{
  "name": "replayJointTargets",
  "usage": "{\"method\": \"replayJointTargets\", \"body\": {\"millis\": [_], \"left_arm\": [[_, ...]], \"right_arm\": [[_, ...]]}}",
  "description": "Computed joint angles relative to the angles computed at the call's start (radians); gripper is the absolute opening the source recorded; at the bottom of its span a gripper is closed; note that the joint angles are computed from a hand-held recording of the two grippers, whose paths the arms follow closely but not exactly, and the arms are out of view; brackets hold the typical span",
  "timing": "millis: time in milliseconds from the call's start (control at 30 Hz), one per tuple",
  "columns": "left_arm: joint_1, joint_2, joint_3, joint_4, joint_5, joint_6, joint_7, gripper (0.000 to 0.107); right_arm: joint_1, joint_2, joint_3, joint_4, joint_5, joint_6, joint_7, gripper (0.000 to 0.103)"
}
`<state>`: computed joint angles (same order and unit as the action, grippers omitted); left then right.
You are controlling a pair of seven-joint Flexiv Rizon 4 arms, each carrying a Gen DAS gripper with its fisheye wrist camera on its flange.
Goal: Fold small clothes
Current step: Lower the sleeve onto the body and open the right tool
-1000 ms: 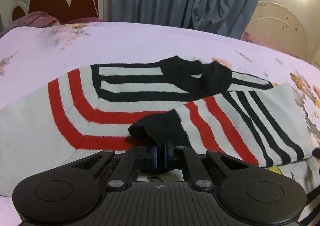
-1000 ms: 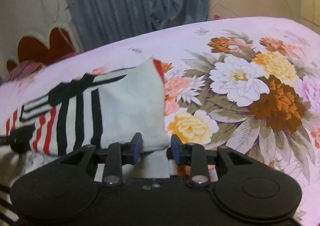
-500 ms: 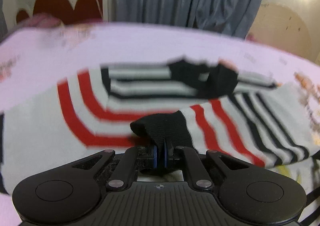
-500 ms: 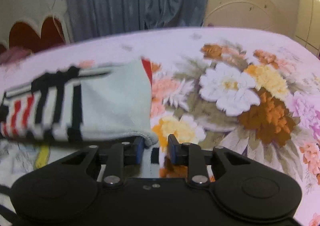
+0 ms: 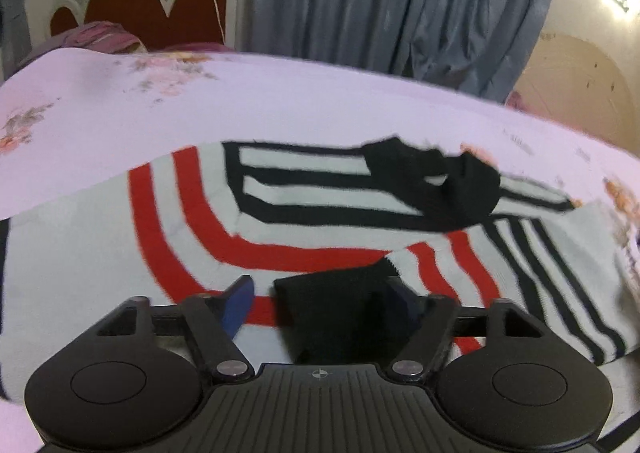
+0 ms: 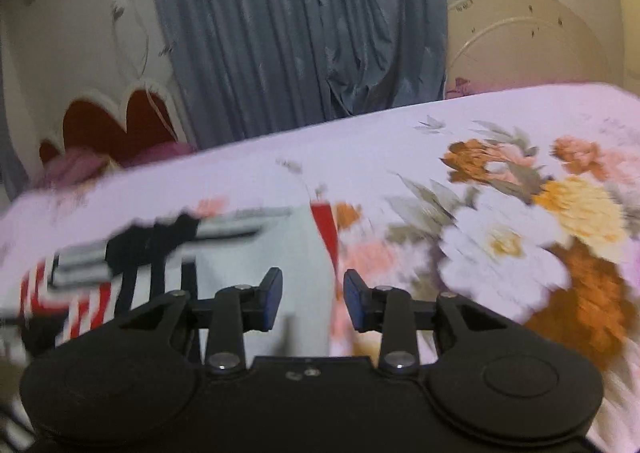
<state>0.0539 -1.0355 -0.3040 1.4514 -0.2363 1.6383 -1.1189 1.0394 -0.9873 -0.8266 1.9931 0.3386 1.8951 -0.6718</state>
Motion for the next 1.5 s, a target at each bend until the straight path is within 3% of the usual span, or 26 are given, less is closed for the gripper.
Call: {"method": "replayJointTargets", "body": {"millis": [67,133,167,200,233,267,333,433,500,533,600,667,733,767,833,933,1000,1067,1133,1167,1267,1367,1400,1467,1500], "left_arm": [[-0.015,-0.011,0.014,-0.028,-0.012,-0.036,-0.004,0.034],[0.019,-0.023,-0.045,-0.032,-0.003,-0.051,0.045,0.006],[0.025,-0.026,-0.055,-0.028,0.019,-0.029,0.038,0.005],[0.040,-0.033,-0.065,-0.023,0.105,0.018,-0.010,0.005],[0.064,-0.041,-0.096,0.000,0.144,0.099,-0.011,0.005],[0.060,-0.042,-0.094,0.019,0.125,0.153,0.003,0.005],[0.008,-0.038,-0.032,0.017,0.020,0.122,0.043,0.005],[-0.007,-0.042,-0.003,0.001,0.065,0.115,0.014,0.006],[-0.026,-0.027,0.027,0.004,0.045,0.107,-0.015,0.022],[-0.070,-0.013,0.076,0.016,-0.034,0.137,-0.006,0.039],[-0.099,-0.009,0.104,0.030,-0.041,0.259,-0.032,0.043],[-0.032,-0.011,0.002,-0.003,0.137,0.209,-0.094,0.043],[-0.007,-0.044,-0.115,-0.058,0.198,0.136,-0.013,0.046],[-0.012,-0.064,-0.158,-0.097,0.206,0.074,0.020,0.058],[-0.049,-0.101,-0.185,-0.169,0.174,-0.009,0.067,0.068],[-0.165,-0.122,-0.048,-0.269,0.112,-0.106,0.069,0.068],[-0.203,-0.122,0.051,-0.289,0.107,-0.137,0.001,0.068],[-0.171,-0.106,0.032,-0.221,0.040,-0.081,0.031,0.068],[-0.147,-0.099,0.005,-0.192,0.034,-0.064,0.051,0.068],[-0.156,-0.094,0.021,-0.189,0.033,-0.062,0.054,0.068],[-0.189,-0.080,0.063,-0.182,0.017,-0.048,0.035,0.068],[-0.093,-0.038,-0.055,-0.061,0.053,0.066,0.059,0.068],[-0.072,-0.018,-0.064,-0.018,0.065,0.091,0.052,0.068],[-0.064,0.004,-0.037,0.018,0.073,0.096,0.036,0.068],[-0.089,0.018,0.017,0.029,0.055,0.072,0.026,0.068]], "right_arm": [[-0.102,0.008,0.064,-0.075,-0.026,-0.027,0.000,0.033],[-0.217,0.028,0.149,-0.138,-0.096,-0.069,0.030,0.035],[-0.278,0.042,0.207,-0.165,-0.124,-0.089,0.032,0.034],[-0.311,0.043,0.239,-0.179,-0.143,-0.086,0.057,0.025],[-0.316,0.038,0.240,-0.176,-0.167,-0.062,0.086,0.011],[-0.293,0.030,0.209,-0.173,-0.168,-0.068,0.052,0.011],[-0.230,-0.005,0.132,-0.171,-0.168,-0.142,0.044,0.005],[-0.233,-0.010,0.132,-0.166,-0.198,-0.146,0.060,0.008],[-0.208,-0.006,0.105,-0.151,-0.214,-0.159,0.066,0.015],[-0.171,-0.016,0.063,-0.137,-0.206,-0.171,0.083,0.031],[-0.120,-0.040,0.003,-0.106,-0.191,-0.134,0.111,0.038],[-0.146,-0.016,0.054,-0.105,-0.217,-0.051,0.050,0.036],[-0.167,-0.014,0.099,-0.135,-0.265,-0.011,-0.047,0.035],[-0.179,-0.018,0.116,-0.154,-0.296,-0.008,-0.076,0.033],[-0.216,-0.022,0.167,-0.206,-0.324,-0.026,-0.137,0.031],[-0.214,-0.041,0.140,-0.226,-0.299,-0.067,-0.124,0.030],[-0.174,-0.065,0.061,-0.226,-0.229,-0.177,-0.087,0.030],[-0.222,-0.032,0.092,-0.228,-0.232,-0.250,-0.052,0.033],[-0.301,0.004,0.179,-0.211,-0.251,-0.180,-0.072,0.034],[-0.298,0.006,0.173,-0.201,-0.275,-0.173,-0.070,0.034],[-0.256,-0.008,0.124,-0.189,-0.293,-0.188,-0.051,0.033],[-0.166,-0.001,0.050,-0.123,-0.298,-0.117,-0.029,0.031],[-0.156,0.015,0.052,-0.104,-0.292,-0.092,-0.050,0.031],[-0.098,0.045,0.049,-0.046,-0.257,-0.070,-0.113,0.031],[-0.071,0.051,0.043,-0.030,-0.250,-0.088,-0.131,0.032]]}}
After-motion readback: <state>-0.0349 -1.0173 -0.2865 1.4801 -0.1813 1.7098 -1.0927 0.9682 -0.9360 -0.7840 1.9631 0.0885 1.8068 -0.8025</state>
